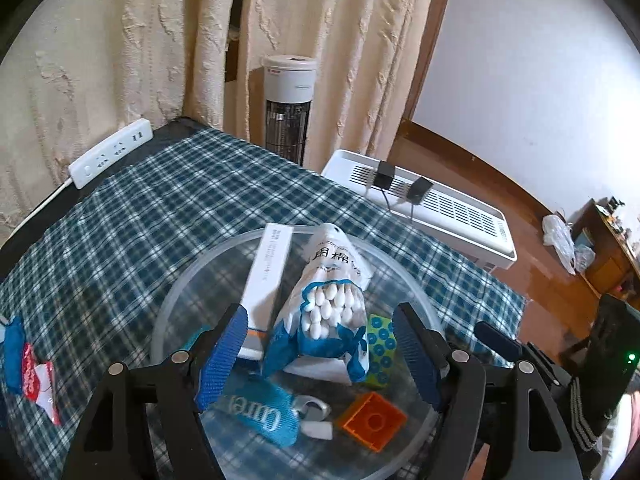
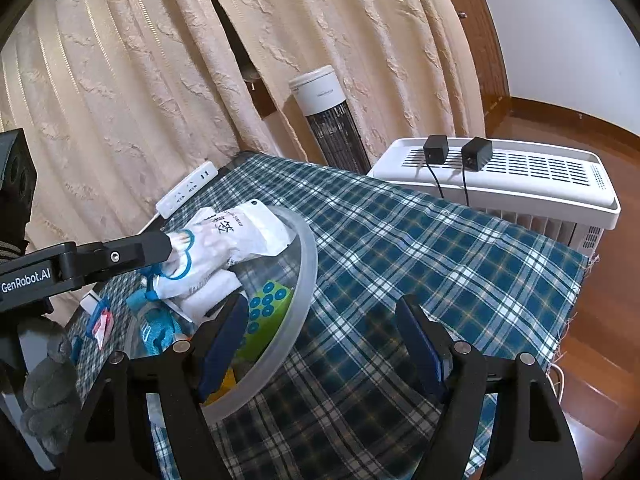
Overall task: Organize objects
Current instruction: 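Carry the cotton swab bag into the clear bowl and open the left tool, then withdraw both tools from the bowl toward the remaining items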
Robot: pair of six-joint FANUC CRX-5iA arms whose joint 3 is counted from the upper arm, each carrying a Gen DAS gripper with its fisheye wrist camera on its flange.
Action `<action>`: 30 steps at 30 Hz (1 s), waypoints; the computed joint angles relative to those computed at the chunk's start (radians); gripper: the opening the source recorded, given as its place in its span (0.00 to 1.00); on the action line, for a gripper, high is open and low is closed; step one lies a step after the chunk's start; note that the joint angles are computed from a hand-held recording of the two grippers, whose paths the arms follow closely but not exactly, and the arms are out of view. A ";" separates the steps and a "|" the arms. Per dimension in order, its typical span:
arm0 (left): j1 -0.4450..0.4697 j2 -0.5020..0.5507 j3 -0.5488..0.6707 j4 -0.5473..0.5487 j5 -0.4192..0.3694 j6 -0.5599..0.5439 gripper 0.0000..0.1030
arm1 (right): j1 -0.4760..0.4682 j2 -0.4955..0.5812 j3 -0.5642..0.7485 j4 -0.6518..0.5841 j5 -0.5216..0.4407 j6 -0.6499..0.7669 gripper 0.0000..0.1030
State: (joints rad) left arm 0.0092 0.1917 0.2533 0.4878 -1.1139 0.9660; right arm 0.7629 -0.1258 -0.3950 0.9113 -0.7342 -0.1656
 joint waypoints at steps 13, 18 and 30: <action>0.039 -0.067 -0.060 -0.086 0.100 0.031 0.90 | 0.026 0.016 0.028 0.010 -0.018 0.014 0.75; 0.064 -0.110 -0.112 -0.095 0.151 0.026 0.93 | 0.037 0.025 0.044 0.017 -0.028 0.018 0.75; 0.126 -0.158 -0.169 -0.105 0.193 0.015 0.96 | 0.065 0.069 0.102 0.040 -0.032 0.044 0.75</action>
